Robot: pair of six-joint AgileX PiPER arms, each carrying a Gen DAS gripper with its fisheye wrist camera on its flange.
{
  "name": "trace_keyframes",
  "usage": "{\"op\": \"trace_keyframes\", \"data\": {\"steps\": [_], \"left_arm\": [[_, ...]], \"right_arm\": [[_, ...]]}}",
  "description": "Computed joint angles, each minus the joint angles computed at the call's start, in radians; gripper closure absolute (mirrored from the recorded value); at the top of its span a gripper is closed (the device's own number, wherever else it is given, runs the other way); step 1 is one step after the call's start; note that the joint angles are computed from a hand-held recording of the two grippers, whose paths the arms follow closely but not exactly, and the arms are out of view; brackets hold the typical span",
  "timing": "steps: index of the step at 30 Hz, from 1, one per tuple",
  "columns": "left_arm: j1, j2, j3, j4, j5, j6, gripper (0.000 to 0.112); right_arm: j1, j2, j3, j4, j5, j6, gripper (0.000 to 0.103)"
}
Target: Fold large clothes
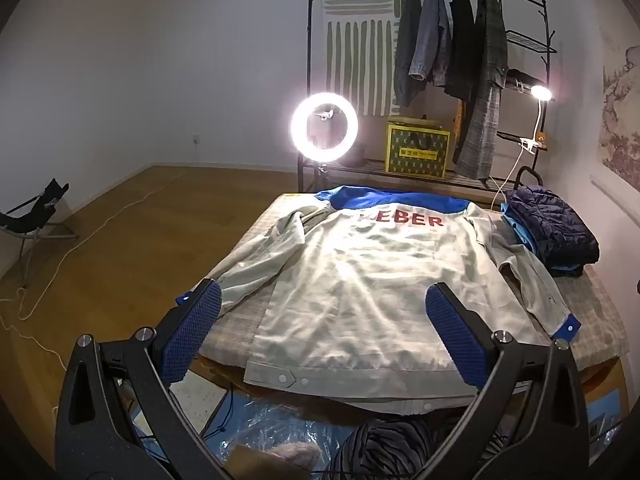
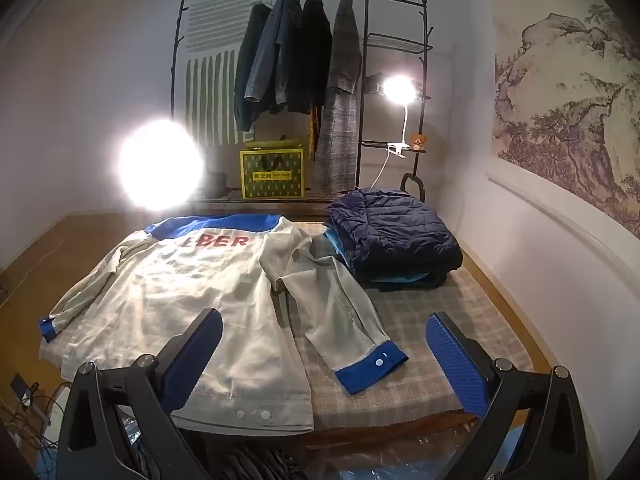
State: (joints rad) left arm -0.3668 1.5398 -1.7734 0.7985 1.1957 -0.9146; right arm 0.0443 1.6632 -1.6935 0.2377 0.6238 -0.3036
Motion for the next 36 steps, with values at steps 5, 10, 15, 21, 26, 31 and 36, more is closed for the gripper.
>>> {"op": "trace_keyframes", "data": {"steps": [5,10,15,21,26,31,36], "left_arm": [[0.001,0.004,-0.008,-0.004,0.006,0.007,0.009],[0.002,-0.017,0.036,0.018,-0.015,-0.020,0.009],[0.013,-0.019,0.024,0.007,-0.017,-0.010,0.009],[0.005,-0.019,0.022,0.015,-0.013,-0.012,0.009],[0.003,-0.015,0.011,0.013,-0.006,-0.008,0.009],[-0.001,-0.017,0.019,0.022,-0.008,-0.017,0.009],[0.006,-0.022,0.028,0.018,-0.016,-0.013,0.009]], "right_arm": [[-0.006,-0.007,0.009,0.023,-0.007,-0.016,0.000],[-0.001,-0.008,0.012,0.014,-0.010,-0.008,0.000],[-0.006,-0.014,0.003,0.005,0.003,-0.001,0.000],[0.002,-0.017,0.016,-0.004,-0.012,0.006,0.000],[-0.004,-0.021,0.013,0.004,-0.005,-0.003,0.000],[0.013,-0.016,-0.005,-0.030,0.008,0.030,0.000],[0.016,-0.015,-0.007,-0.037,0.007,0.035,0.000]]}}
